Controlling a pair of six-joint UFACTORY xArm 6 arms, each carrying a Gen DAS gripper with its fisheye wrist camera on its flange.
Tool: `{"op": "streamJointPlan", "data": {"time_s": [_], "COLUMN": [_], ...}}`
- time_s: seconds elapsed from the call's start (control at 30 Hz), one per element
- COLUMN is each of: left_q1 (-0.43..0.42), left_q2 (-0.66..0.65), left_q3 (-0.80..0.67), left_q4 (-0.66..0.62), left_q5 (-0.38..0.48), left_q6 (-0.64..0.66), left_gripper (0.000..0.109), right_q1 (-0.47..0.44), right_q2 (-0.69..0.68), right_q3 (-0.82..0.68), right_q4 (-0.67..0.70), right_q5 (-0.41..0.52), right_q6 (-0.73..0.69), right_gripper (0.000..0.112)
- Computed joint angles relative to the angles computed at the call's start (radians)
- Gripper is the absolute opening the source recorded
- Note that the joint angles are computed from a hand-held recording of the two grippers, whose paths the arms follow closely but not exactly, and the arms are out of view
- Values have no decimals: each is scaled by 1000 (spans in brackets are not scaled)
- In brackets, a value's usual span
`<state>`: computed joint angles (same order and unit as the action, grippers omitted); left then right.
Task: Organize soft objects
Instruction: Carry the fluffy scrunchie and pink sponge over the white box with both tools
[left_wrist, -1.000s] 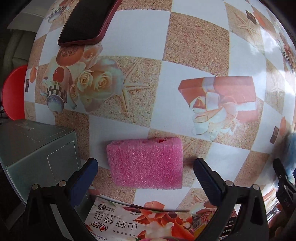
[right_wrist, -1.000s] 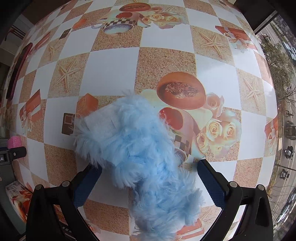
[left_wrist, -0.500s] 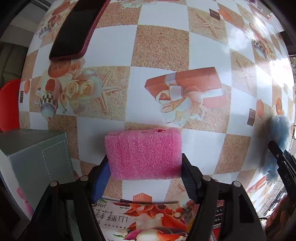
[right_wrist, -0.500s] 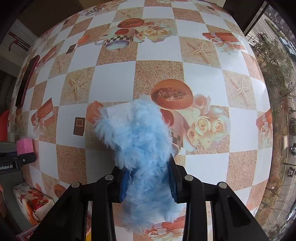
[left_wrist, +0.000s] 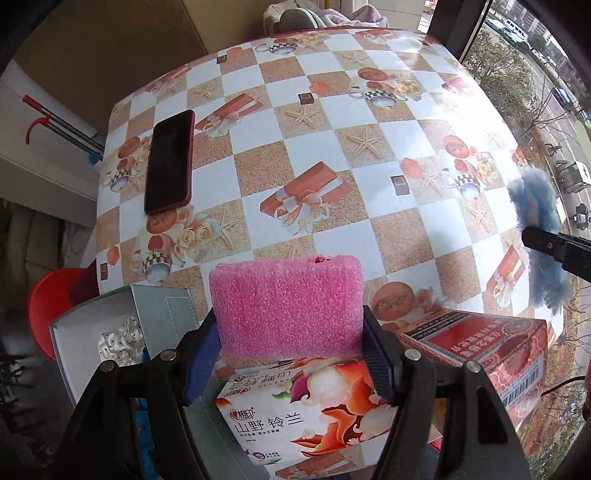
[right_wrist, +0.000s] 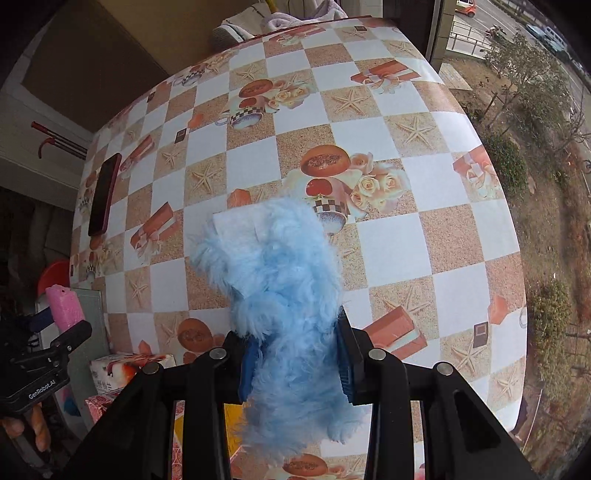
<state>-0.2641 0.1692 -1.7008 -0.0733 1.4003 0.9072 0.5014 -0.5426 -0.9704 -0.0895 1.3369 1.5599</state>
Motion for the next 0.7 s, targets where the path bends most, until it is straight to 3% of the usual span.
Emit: {"op": "streamJointPlan", "data": {"time_s": [0.03, 0.4, 0.7], "left_q1": [3, 172, 301], "left_q2": [-18, -48, 6], "left_q3": [-30, -105, -204], "left_q4": [-14, -137, -184], "left_q5": [44, 168, 202], "left_q6": [10, 237, 304], "left_gripper": [74, 74, 74], "right_q1": [14, 221, 249], "right_q2": [17, 294, 576], "right_q3": [-34, -464, -796], "right_q4": [-11, -144, -137], "right_q5": [15, 165, 166], "right_q6": [18, 219, 129], "right_gripper": [37, 37, 37]}}
